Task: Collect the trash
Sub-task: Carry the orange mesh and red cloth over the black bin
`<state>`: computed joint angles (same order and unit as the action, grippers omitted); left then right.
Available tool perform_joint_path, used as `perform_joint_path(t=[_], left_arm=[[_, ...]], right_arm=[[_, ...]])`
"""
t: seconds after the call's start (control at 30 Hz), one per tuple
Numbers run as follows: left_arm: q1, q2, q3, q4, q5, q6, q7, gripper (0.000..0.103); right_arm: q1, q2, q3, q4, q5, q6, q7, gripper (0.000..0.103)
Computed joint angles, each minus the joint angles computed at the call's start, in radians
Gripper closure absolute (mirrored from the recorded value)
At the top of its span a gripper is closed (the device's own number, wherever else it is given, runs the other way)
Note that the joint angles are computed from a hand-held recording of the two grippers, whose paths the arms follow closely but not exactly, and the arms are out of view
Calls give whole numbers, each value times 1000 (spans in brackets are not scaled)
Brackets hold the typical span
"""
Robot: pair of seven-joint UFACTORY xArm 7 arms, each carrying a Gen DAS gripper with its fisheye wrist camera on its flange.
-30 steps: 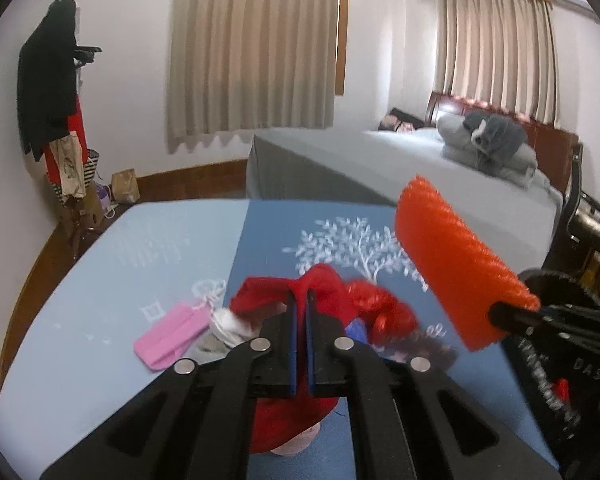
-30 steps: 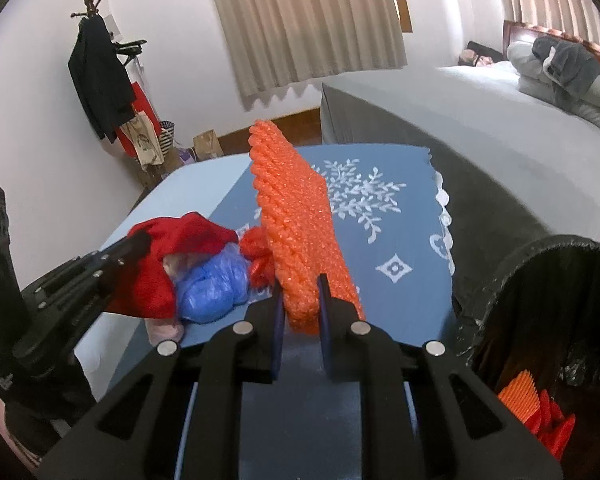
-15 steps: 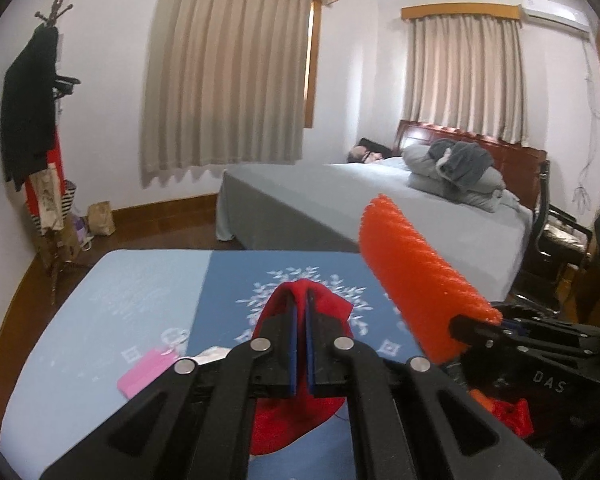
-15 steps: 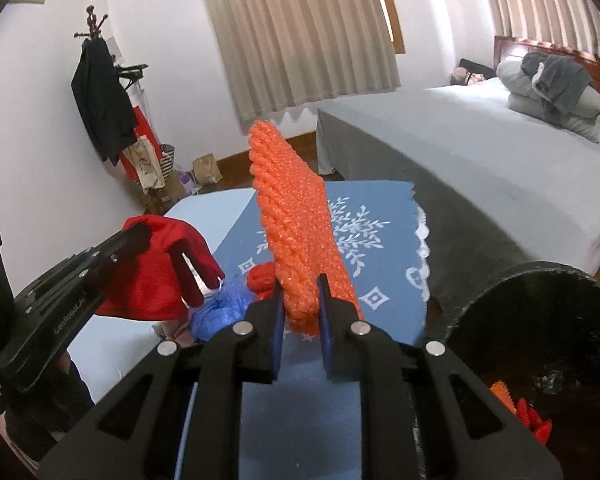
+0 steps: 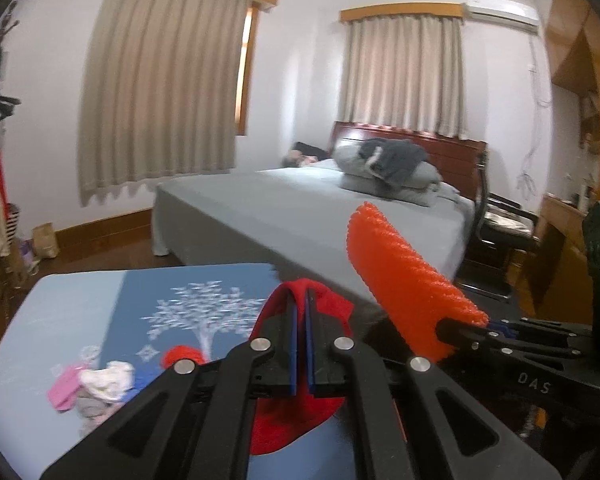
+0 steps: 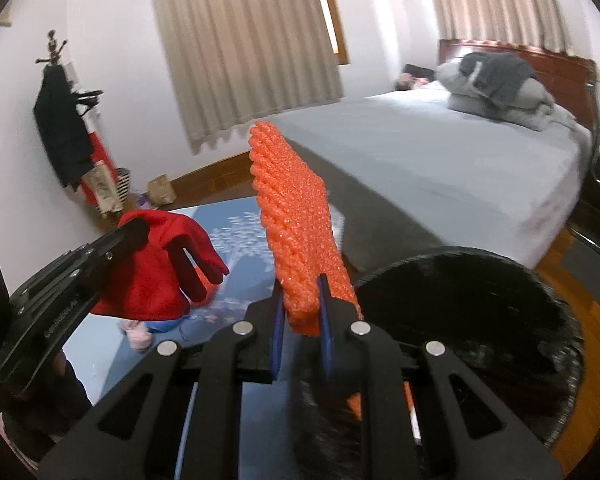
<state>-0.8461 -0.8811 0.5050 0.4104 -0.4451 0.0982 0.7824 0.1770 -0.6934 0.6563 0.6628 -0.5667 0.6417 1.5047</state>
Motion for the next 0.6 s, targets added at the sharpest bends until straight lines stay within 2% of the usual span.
perform_joint_path(t=[0.27,0.6], left_arm=[[-120,-7,-59,-19,-18,-1,-23,100],[-252,38,-91,-30,-23,-22,-57,100]], right_arm=[[105,-196,-34,-117,98,167,-8,88],[187,-354,-25,-204,195,338,-1,88]])
